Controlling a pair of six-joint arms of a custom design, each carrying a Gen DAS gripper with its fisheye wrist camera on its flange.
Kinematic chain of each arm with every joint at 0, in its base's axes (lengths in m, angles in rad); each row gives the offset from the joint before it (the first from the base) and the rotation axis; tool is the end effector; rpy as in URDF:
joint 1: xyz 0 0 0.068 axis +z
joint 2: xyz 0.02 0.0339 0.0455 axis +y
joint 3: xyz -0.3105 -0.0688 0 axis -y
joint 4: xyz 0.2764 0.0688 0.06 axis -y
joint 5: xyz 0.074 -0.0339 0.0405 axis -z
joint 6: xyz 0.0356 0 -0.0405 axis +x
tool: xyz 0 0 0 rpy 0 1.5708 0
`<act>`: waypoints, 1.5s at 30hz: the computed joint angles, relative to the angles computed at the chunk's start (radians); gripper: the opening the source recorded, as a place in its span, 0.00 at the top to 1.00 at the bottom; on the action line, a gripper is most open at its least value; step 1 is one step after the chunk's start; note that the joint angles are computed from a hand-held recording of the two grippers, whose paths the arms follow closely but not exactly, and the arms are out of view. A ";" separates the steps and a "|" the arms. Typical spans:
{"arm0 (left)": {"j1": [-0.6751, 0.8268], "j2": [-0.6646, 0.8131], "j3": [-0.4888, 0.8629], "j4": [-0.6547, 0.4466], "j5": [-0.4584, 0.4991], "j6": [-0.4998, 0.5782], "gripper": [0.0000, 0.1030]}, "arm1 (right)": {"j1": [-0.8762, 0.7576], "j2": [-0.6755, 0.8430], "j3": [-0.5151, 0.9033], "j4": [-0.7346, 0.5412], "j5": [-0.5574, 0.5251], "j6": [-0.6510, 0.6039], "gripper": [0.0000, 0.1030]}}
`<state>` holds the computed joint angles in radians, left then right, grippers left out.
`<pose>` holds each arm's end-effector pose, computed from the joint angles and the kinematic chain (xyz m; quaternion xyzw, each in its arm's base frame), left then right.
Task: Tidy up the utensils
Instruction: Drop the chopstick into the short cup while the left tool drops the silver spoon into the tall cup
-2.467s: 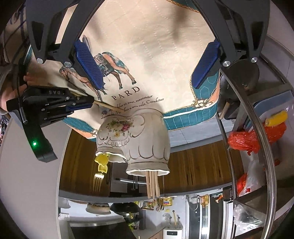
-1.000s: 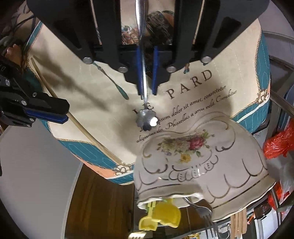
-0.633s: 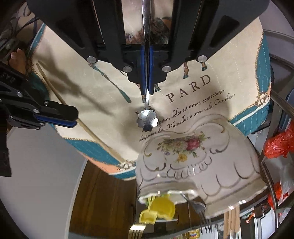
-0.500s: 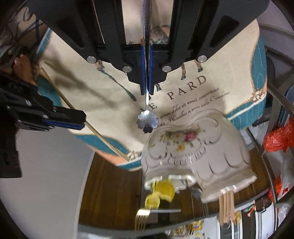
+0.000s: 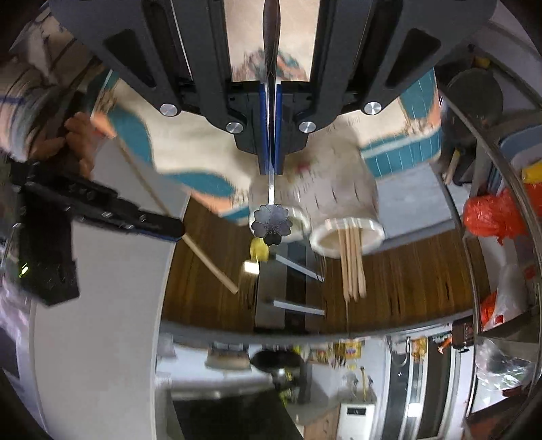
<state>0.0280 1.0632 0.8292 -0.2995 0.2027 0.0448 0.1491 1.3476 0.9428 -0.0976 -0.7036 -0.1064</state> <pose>0.2457 -0.0003 0.3238 0.0574 0.8636 -0.0699 0.4960 0.3107 0.0700 0.3139 -0.2770 0.7790 0.3067 0.4715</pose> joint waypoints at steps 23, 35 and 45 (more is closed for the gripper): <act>0.058 0.465 0.348 0.428 -0.137 -0.122 0.97 | 0.177 0.424 0.318 0.455 0.289 0.271 0.93; 0.085 0.447 0.230 0.517 -0.135 -0.089 0.97 | 0.199 0.467 0.282 0.483 0.301 0.238 0.93; 0.116 0.391 0.145 0.436 -0.091 -0.088 0.97 | 0.156 0.391 0.181 0.393 0.231 0.159 0.93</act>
